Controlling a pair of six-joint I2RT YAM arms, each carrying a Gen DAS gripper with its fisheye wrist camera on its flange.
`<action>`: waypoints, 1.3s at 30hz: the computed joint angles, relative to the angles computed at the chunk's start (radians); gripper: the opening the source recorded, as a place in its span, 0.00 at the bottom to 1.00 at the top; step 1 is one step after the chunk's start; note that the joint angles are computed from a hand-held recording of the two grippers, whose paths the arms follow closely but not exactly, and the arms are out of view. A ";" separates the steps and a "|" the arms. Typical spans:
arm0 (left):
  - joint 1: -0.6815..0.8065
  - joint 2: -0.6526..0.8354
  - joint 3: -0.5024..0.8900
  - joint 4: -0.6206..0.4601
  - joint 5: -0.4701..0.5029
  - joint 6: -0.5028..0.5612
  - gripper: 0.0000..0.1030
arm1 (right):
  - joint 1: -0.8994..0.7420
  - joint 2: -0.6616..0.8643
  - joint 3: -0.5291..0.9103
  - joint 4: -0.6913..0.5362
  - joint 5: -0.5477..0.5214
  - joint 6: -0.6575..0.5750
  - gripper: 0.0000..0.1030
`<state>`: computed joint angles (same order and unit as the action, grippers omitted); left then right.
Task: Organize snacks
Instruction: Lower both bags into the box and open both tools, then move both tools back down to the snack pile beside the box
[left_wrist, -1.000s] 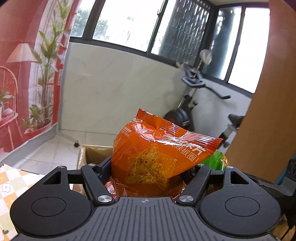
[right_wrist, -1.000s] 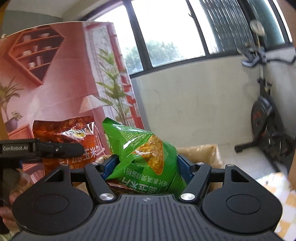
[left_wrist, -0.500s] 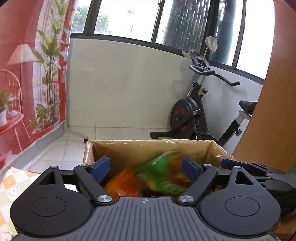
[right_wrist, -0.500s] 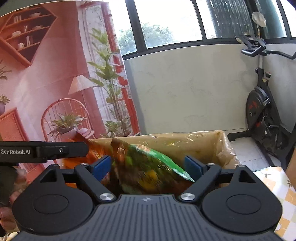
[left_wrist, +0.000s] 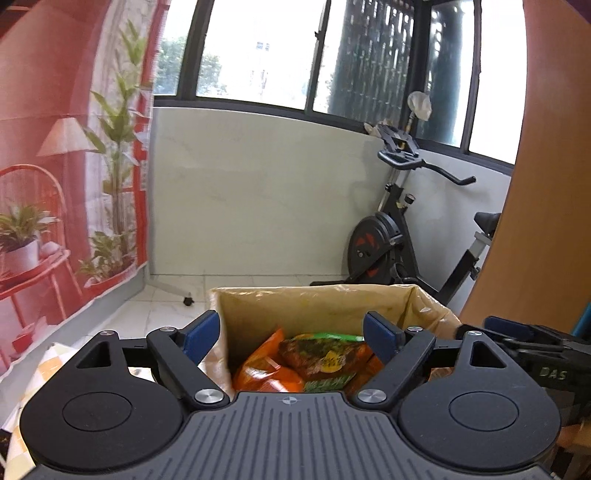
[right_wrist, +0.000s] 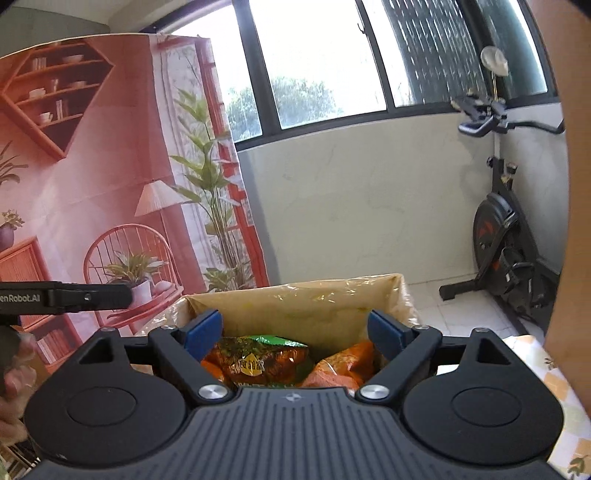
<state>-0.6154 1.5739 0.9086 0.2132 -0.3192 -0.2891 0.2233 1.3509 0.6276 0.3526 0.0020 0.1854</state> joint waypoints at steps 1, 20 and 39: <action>0.004 -0.025 -0.022 -0.001 0.004 -0.004 0.84 | 0.005 -0.027 -0.022 0.003 0.005 -0.001 0.86; -0.124 -0.161 -0.460 0.178 -0.122 -0.232 0.83 | 0.295 -0.450 -0.490 -0.034 0.238 0.082 0.86; -0.265 0.012 -0.583 0.269 -0.176 -0.427 0.83 | 0.607 0.104 -0.601 0.317 0.300 0.175 0.85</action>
